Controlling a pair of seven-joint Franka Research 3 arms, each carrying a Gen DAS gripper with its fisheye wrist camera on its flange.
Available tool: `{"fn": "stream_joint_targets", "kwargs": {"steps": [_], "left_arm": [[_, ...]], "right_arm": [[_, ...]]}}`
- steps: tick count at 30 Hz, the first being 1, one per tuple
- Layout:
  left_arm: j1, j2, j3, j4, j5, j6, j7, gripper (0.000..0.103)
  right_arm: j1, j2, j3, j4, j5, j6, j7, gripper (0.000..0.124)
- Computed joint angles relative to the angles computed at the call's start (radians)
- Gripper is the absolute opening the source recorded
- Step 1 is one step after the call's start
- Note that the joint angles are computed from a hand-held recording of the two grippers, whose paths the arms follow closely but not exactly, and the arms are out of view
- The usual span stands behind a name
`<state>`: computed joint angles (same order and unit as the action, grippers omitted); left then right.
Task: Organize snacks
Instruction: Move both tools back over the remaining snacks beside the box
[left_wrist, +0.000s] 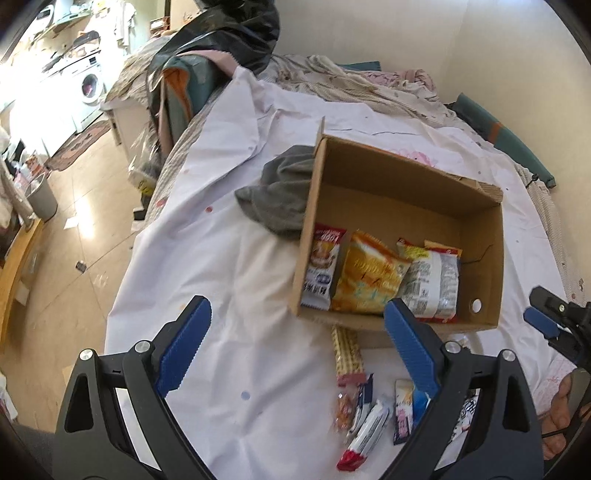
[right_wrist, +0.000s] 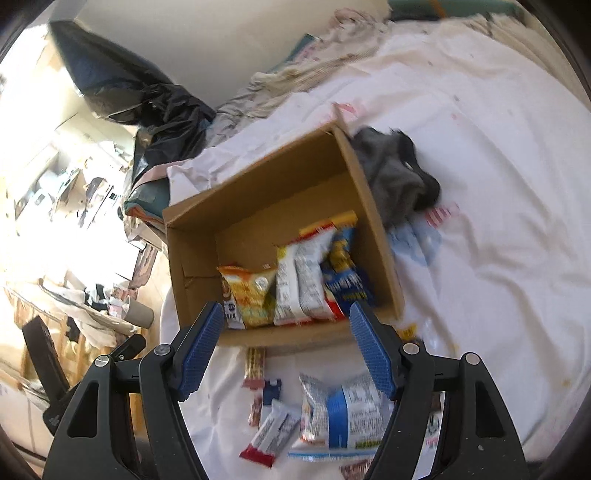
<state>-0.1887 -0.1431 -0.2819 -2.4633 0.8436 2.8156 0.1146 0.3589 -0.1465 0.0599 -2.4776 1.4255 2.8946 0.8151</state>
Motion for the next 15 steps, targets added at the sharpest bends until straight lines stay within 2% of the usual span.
{"fn": "stream_joint_targets", "kwargs": {"steps": [6, 9, 15], "left_arm": [[-0.010, -0.037, 0.003, -0.060, -0.071, 0.023, 0.028, 0.093], [-0.030, -0.035, 0.010, -0.080, -0.158, 0.026, 0.090, 0.093], [-0.068, 0.003, 0.011, -0.085, -0.296, 0.003, 0.220, 0.093]], "right_arm": [[-0.018, -0.045, -0.019, -0.067, 0.040, -0.029, 0.061, 0.074], [-0.024, -0.056, -0.021, -0.093, 0.020, -0.042, 0.101, 0.074], [-0.022, -0.081, -0.011, -0.150, -0.136, -0.016, 0.170, 0.074]]}}
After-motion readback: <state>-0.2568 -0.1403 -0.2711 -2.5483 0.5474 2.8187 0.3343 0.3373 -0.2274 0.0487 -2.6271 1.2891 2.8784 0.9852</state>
